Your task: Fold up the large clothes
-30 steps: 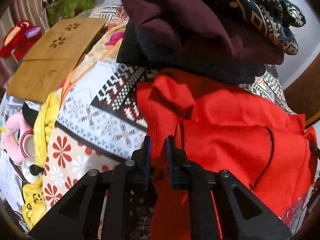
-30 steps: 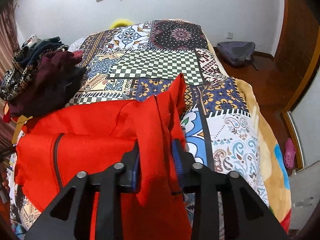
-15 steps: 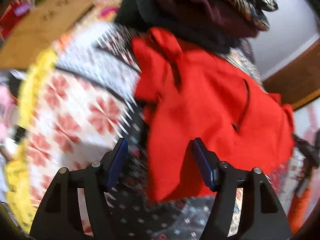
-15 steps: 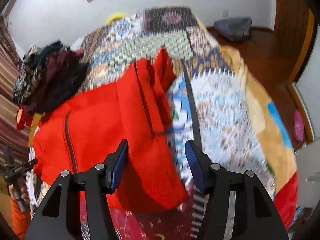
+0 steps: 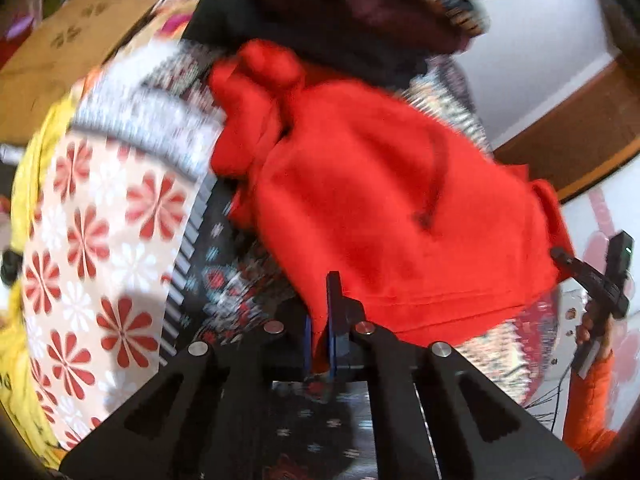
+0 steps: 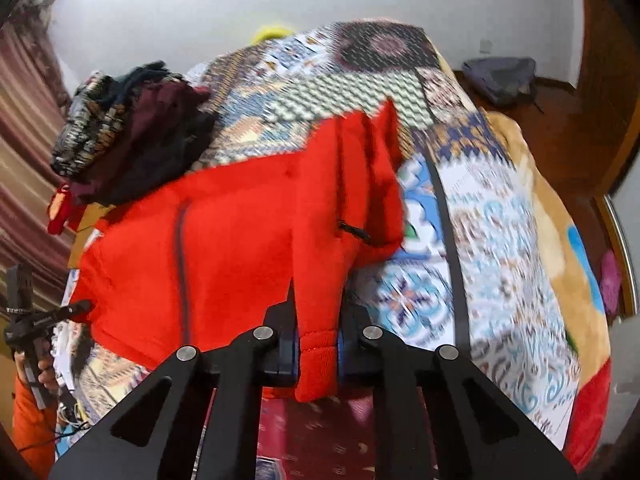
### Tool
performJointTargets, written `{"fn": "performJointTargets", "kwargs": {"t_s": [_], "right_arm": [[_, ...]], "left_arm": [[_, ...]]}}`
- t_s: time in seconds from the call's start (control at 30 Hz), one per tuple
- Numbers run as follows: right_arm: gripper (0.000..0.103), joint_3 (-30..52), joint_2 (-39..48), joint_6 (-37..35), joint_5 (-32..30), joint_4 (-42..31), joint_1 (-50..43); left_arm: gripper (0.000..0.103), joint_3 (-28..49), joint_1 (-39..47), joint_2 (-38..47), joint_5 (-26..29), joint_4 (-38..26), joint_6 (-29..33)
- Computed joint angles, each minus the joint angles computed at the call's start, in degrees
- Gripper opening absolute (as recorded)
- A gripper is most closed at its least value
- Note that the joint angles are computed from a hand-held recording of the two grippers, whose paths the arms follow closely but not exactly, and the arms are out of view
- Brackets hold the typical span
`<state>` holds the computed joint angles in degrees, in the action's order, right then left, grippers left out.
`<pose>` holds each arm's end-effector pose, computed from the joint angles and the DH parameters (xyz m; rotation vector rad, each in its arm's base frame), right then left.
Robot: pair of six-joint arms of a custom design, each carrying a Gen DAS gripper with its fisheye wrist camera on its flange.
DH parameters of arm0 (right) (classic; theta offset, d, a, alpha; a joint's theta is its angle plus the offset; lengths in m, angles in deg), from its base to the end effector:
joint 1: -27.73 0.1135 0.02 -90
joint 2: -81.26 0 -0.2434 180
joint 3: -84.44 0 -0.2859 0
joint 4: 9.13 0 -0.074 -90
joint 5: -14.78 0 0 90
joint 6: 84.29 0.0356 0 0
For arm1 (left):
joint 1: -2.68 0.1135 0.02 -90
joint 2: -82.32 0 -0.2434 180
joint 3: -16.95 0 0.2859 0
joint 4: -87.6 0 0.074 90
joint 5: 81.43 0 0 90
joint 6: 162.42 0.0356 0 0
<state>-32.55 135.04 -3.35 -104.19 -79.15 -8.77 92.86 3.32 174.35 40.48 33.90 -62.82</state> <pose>0.1788 -0.1109 0.2639 0.4233 2.4330 0.3383 0.3394 -0.0150 0.1795 0.3424 2.6390 -0.7146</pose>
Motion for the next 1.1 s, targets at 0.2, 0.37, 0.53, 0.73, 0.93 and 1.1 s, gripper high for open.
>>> {"fn": "performJointTargets", "kwargs": {"t_s": [0.2, 0.37, 0.53, 0.73, 0.93, 1.1], "right_arm": [[0.01, 8.5, 8.0, 5.9, 2.7, 5.9, 8.1], [0.015, 14.6, 13.2, 15.1, 8.1, 14.8, 8.9], [0.021, 21.5, 20.8, 19.1, 4.3, 12.2, 5.9], [0.023, 21.6, 22.0, 15.0, 6.4, 9.3, 6.1], [0.028, 27.1, 24.9, 15.1, 2.0, 4.0, 2.9], [0.061, 26.0, 20.2, 13.4, 9.1, 8.1, 1.3]], "left_arm": [[0.004, 9.4, -0.9, -1.7, 4.1, 0.4, -3.5], [0.004, 22.8, -3.5, 4.8, -5.9, 4.2, -9.8], [0.033, 33.7, -2.6, 13.6, -9.1, -0.4, -14.5], [0.067, 24.2, 0.7, 7.4, -12.9, 6.9, -15.4], [0.068, 22.8, 2.2, 9.6, -11.5, 3.0, -10.5], [0.068, 17.2, 2.0, 11.0, -10.8, 0.7, -6.9]]}}
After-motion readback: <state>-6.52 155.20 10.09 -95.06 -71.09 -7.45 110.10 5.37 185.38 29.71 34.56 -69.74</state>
